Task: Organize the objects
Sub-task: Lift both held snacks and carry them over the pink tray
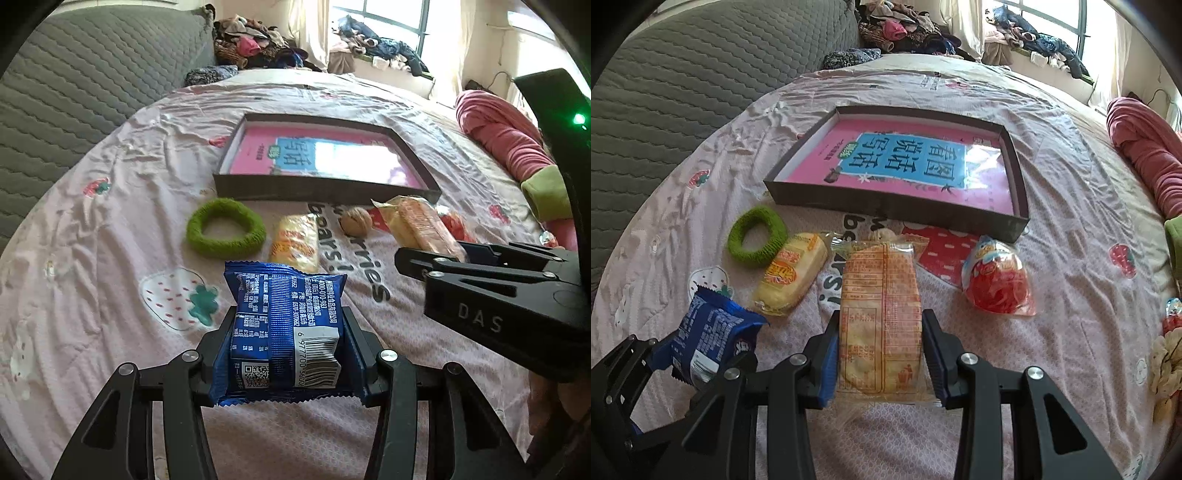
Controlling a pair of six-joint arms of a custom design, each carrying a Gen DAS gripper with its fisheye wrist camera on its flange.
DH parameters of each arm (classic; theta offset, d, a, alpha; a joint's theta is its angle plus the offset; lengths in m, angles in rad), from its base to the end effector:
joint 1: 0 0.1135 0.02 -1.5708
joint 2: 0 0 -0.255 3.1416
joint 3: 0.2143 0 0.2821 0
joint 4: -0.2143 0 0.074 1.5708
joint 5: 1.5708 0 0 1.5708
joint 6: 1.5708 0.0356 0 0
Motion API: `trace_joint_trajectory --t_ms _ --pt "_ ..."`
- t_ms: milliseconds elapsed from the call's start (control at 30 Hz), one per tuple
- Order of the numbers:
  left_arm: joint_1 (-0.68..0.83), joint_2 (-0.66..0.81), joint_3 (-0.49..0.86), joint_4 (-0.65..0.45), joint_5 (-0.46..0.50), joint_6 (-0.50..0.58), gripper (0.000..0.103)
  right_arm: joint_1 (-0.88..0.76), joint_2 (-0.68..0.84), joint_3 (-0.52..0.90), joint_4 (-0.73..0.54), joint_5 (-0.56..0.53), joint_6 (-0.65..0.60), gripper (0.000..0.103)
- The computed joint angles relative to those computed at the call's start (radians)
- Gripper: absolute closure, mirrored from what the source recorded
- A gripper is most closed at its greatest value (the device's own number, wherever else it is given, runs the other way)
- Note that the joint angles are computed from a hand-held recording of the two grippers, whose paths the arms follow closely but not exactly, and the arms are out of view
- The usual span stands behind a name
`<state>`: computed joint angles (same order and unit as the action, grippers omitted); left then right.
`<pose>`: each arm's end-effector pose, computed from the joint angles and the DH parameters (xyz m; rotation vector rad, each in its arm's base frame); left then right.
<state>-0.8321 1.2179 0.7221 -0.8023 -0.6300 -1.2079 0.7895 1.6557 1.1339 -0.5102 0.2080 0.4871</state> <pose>0.1707 -0.1563 0.1755 -0.5686 2.4008 0.1322 0.2632 0.2549 0.1888 -0.3152 2.5625 0.2082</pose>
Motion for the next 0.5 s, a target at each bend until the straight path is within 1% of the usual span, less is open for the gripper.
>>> trace_joint_trajectory --t_ms 300,500 --pt "0.029 -0.083 0.018 -0.090 -0.039 0.005 0.050 0.017 -0.034 0.037 -0.050 0.030 0.003 0.062" --pt "0.047 -0.125 0.054 -0.149 -0.072 0.029 0.050 0.028 -0.054 0.075 -0.086 0.055 0.005 0.062"
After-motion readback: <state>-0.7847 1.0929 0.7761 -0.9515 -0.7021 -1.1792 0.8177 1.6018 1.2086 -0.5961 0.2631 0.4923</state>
